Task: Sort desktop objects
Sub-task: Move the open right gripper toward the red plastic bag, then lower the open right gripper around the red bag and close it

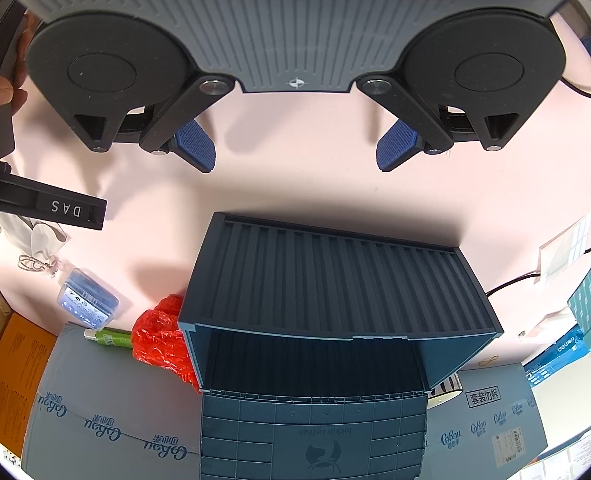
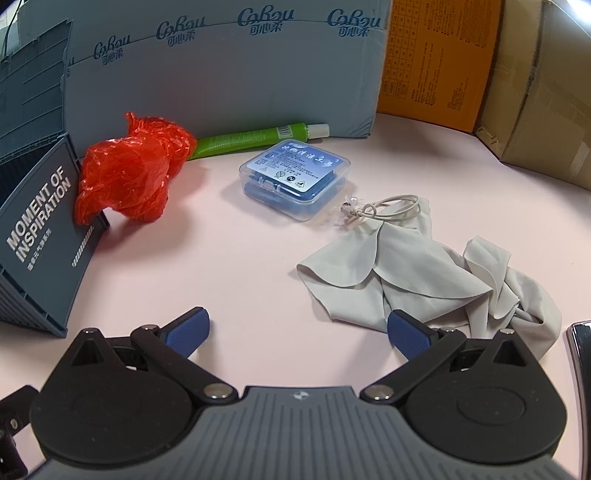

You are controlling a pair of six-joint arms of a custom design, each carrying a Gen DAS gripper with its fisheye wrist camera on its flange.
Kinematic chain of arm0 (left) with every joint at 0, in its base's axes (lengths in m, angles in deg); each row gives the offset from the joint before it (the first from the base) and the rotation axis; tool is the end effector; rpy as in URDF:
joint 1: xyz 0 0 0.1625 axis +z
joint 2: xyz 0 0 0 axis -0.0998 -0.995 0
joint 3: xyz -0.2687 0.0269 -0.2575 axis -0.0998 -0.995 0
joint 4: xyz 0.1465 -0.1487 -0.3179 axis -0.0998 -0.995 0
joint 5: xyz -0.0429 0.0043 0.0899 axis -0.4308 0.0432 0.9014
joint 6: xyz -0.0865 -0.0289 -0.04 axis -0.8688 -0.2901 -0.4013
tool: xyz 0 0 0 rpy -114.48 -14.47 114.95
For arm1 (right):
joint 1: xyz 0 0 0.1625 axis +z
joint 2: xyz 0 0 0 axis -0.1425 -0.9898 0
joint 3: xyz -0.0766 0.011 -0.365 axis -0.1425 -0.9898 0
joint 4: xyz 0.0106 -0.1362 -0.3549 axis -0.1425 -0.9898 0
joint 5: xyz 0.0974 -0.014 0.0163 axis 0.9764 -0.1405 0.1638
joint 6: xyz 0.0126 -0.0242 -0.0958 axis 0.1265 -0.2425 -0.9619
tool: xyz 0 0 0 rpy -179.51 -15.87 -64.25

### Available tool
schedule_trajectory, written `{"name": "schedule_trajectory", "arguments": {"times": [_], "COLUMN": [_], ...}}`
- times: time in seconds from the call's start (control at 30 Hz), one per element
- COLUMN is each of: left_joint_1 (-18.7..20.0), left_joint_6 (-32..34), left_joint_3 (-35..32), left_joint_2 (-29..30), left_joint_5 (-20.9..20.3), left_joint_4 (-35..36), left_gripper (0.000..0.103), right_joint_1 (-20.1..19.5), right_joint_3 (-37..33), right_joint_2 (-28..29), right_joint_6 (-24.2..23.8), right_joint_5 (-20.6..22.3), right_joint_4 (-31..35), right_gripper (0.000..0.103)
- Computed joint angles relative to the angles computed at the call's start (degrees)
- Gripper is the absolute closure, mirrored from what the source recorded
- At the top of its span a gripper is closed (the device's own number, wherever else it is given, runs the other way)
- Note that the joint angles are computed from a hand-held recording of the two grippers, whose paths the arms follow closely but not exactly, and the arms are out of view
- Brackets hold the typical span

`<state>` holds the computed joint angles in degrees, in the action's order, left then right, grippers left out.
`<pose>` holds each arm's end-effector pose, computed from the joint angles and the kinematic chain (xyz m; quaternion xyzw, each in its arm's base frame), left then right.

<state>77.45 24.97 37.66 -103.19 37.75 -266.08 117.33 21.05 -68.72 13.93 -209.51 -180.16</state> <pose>0.0447 -0.5645 0.2243 -0.0288 0.8383 -0.3435 0.4224 0.3033 -0.6720 -0.1546 0.1917 -0.8677 0.3007 0.3463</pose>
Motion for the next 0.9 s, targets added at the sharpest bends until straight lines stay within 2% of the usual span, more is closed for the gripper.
{"name": "schedule_trajectory", "arguments": {"times": [0.13,0.33,0.67,0.9], "left_joint_1": [0.08,0.37,0.61,0.76], "left_joint_6": [-0.04,-0.43,-0.67,-1.5], "left_joint_3": [0.01,-0.03,-0.26,-0.31], "left_joint_2": [-0.07,-0.24,-0.19,-0.23], "left_joint_5": [-0.12,-0.31,-0.58,-0.28], "left_joint_4": [-0.34,0.01,0.49,0.9], "left_gripper": [0.01,0.01,0.01,0.01], "right_joint_1": [0.4,0.45,-0.39,-0.78], "right_joint_3": [-1.22,0.29,4.64,5.11], "right_joint_2": [1.02,0.86,-1.43,-1.67], "right_joint_6": [-3.55,-8.01,-7.39,-8.96], "right_joint_5": [0.0,3.97,11.84,15.82], "right_joint_4": [-2.3,-9.28,-12.7,-13.64], "right_gripper": [0.0,0.0,0.0,0.0]}}
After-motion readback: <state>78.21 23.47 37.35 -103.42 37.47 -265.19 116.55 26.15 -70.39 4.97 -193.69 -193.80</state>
